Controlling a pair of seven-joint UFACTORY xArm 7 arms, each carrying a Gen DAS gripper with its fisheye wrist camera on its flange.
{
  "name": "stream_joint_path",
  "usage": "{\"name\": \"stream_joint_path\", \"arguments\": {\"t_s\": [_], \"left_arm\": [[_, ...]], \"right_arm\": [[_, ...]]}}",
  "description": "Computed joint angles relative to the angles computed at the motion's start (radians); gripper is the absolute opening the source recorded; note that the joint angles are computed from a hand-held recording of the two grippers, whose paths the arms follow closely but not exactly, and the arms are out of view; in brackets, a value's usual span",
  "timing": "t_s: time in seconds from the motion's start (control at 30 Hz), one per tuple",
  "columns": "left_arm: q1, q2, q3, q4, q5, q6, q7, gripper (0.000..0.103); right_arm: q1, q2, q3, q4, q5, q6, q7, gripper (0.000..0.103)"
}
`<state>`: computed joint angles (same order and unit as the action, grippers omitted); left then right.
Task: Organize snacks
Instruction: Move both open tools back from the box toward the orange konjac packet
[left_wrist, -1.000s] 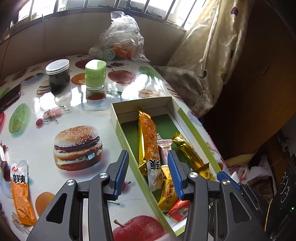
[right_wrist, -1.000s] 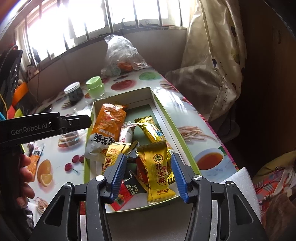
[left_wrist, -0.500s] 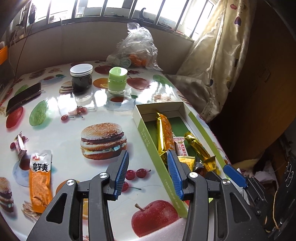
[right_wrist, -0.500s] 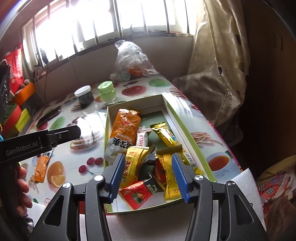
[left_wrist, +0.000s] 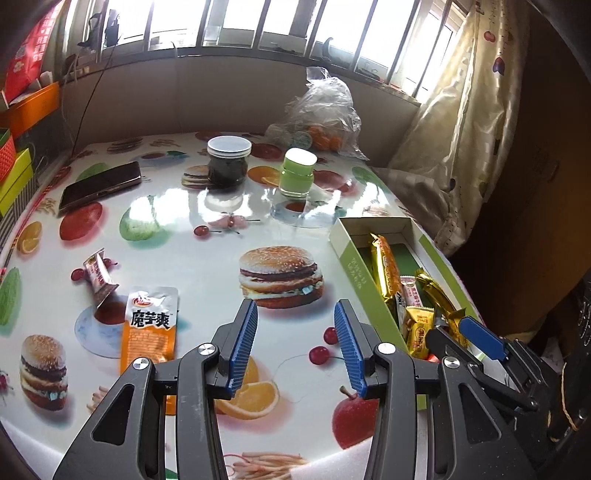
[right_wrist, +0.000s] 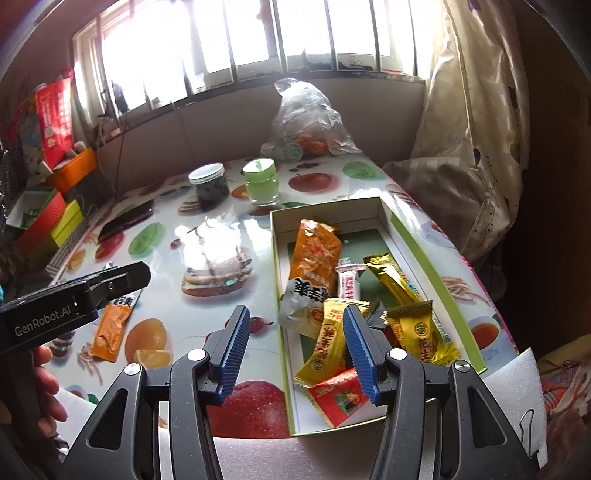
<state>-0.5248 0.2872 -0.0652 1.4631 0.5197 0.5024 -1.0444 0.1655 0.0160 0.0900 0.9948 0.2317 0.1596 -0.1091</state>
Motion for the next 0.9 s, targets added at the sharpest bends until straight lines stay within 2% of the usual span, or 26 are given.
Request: {"name": "stream_joint_path", "arguments": {"t_s": [0.23,0.33,0.57,0.9], "left_arm": [[0.027,-0.080,0.005,-0.114,0.039,-0.018,-0.060,0.045],[0.041,-0.125,0.006,-0.168,0.097,-0.009,-0.124,0.045],[0.126,-0.238,-0.029,-0.320,0.160,-0.028,-0.230,0.045],[0.254,-0.375,-0.086,-0.513,0.169,-0.062,-0.328,0.045]], "right_arm": [[0.023,0.034,0.026,0.042,0.011,0.017,-0.015,0.052],[0.032,0.059,0.043,0.073,0.034,0.034,-0.038,0.052],[0.050,0.118,0.091,0.142,0.104,0.081,-0.111,0.052],[0.091,0.244,0.128,0.280,0.096,0.185,-0.114,0.052]]}}
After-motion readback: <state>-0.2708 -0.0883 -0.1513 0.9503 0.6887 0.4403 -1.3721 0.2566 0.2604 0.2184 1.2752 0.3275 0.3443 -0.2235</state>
